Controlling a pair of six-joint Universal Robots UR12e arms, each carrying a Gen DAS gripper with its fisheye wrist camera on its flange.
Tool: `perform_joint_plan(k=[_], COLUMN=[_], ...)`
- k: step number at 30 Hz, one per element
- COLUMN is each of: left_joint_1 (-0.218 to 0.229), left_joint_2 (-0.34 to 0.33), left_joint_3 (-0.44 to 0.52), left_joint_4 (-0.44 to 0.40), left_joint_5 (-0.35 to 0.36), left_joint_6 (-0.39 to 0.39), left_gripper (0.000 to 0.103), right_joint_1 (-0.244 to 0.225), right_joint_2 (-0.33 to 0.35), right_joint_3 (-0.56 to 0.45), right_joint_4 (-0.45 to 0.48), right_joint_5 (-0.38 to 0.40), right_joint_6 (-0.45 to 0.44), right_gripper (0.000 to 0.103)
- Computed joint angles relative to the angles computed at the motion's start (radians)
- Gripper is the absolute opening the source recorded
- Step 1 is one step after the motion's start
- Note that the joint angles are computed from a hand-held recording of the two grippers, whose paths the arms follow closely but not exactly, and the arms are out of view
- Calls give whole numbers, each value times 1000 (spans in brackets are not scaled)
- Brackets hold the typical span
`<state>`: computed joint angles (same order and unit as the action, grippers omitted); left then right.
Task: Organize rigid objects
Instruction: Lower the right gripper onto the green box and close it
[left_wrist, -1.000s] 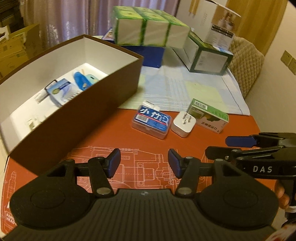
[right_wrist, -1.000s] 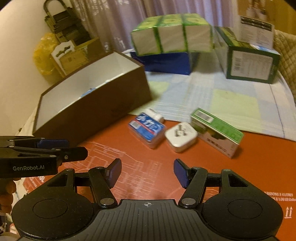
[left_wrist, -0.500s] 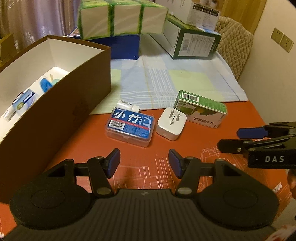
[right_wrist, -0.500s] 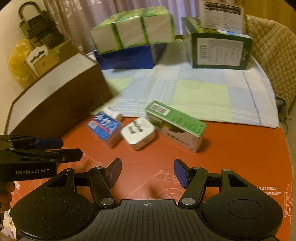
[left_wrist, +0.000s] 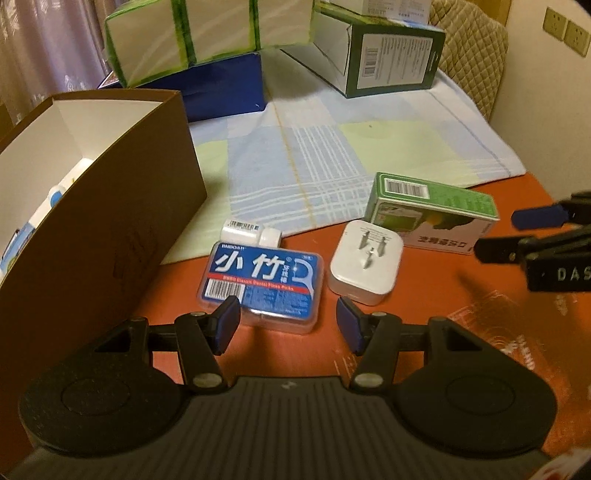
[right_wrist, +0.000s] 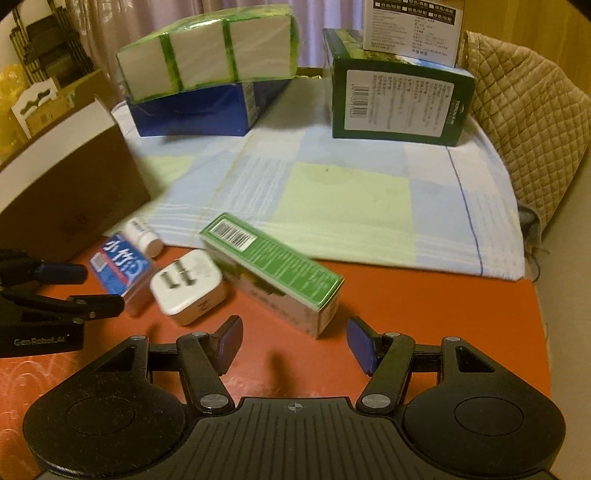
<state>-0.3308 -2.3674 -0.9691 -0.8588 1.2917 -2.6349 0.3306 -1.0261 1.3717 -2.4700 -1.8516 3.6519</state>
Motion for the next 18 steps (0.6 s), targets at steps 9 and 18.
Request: perform_joint_plan(k=[9, 18], left_joint_1=[-1, 19], left_joint_2=[-14, -3], left_joint_3=[13, -1], left_joint_4=[7, -4], left_joint_5=[42, 100], left_joint_6=[-25, -98], left_gripper=[54, 54], right_joint_1=[-10, -8], right_joint_2=[23, 45], right_joint_3=[-15, -26], right_joint_4=[-15, -61], right_joint_5=[-3, -26], right_joint_6=[-76, -192], right_gripper=[60, 59])
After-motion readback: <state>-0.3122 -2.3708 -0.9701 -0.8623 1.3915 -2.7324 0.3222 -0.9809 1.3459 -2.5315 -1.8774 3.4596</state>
